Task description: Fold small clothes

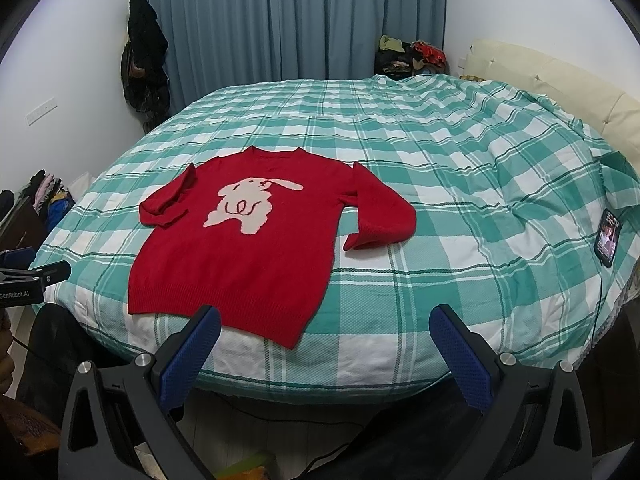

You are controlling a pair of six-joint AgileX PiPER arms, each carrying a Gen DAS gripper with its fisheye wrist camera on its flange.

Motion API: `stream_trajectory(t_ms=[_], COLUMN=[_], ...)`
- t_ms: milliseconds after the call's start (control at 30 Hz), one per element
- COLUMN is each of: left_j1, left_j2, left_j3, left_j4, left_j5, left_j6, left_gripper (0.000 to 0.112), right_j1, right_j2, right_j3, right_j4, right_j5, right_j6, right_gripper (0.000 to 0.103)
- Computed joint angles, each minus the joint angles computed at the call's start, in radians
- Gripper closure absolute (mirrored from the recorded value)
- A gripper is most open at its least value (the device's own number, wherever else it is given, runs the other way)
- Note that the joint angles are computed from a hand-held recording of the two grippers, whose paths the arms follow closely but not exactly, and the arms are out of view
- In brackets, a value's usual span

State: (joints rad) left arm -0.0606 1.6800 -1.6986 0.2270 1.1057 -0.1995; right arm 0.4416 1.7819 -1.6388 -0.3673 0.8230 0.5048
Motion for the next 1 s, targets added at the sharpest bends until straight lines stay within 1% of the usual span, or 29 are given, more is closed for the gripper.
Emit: stream_trajectory(t_ms=[100,200,267,333,400,500,567,633,733,867,933,1000], left_j1=[0.012,0.033,0.064,0.109,0.157,0.192,0.232,0.248,0.241,0.226,0.217,0.227], left_j2=[-0.011,-0.012,-0.025,-0.027,-0.013,0.014,0.053,0.088,0.105,0.083,0.074,0.052], left_j3=[0.032,0.055,0.086,0.091,0.061,-0.012,-0.097,-0.170,-0.210,-0.139,-0.073,0.044], left_j4=[-0.011,-0.050,-0.114,-0.222,-0.311,-0.348,-0.429,-0.468,-0.468,-0.472,-0.463,-0.479], left_j5=[-0.031,-0.055,-0.081,-0.090,-0.071,-0.051,-0.004,0.036,0.051,0.043,0.021,-0.071], left_j6=[0.008,0.038,0.086,0.185,0.300,0.357,0.402,0.428,0.455,0.461,0.436,0.418], left_gripper=[0.010,0.010,0.010,0.010,0.010,0.010,0.010,0.010,0.010,0.010,0.010,0.010], right_j1=[0.003,0.012,0.020,0.018,0.016,0.018,0.018,0.006,-0.011,-0.019,-0.022,-0.026], right_j2=[0.017,0.016,0.001,-0.011,-0.023,-0.048,-0.054,-0.054,-0.053,-0.063,-0.071,-0.080], right_j3=[-0.022,-0.010,0.020,0.033,0.037,0.061,0.074,0.075,0.081,0.113,0.142,0.170], right_j4=[0.003,-0.043,-0.095,-0.105,-0.118,-0.196,-0.252,-0.247,-0.216,-0.197,-0.192,-0.189], right_j5=[0.020,-0.001,-0.030,-0.039,-0.039,-0.049,-0.051,-0.060,-0.082,-0.127,-0.169,-0.206], right_j6=[-0.010,0.015,0.054,0.045,0.021,0.008,0.023,0.028,0.046,0.053,0.045,0.040], right_gripper=[0.000,0.000,0.000,0.000,0.000,0.000,0.000,0.000,0.000,0.000,0.000,0.000])
